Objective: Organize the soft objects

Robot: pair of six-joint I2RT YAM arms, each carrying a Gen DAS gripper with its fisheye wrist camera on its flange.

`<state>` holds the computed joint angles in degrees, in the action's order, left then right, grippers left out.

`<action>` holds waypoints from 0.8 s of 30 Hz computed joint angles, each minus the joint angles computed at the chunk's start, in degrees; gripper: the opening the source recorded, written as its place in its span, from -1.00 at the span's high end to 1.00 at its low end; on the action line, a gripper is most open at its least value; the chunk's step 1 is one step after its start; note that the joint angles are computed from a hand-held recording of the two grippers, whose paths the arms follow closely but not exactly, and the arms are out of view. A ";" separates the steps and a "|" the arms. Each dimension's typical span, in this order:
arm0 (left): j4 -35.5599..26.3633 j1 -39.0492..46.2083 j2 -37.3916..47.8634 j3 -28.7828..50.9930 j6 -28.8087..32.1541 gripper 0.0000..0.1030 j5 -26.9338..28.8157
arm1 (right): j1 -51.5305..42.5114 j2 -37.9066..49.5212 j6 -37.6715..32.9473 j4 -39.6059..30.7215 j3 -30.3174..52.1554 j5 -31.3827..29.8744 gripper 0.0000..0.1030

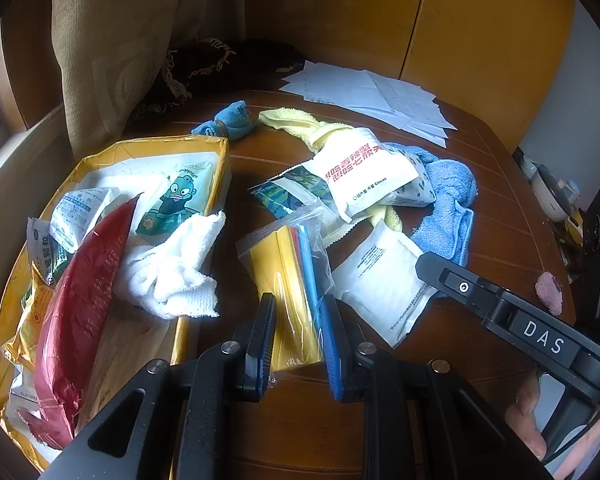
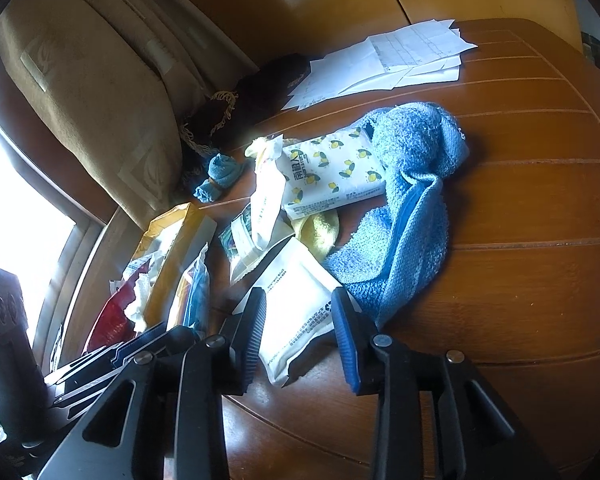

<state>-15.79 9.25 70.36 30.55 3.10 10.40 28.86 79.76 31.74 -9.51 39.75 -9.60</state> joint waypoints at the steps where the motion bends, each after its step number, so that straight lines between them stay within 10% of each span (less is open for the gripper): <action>1: -0.01 0.06 -0.03 -0.02 0.04 0.56 0.06 | -0.06 -0.01 -0.02 -0.01 0.01 -0.11 0.36; 24: -0.90 0.60 -1.54 -0.45 0.11 0.56 0.49 | -0.44 -0.06 0.29 0.99 -0.52 -1.65 0.12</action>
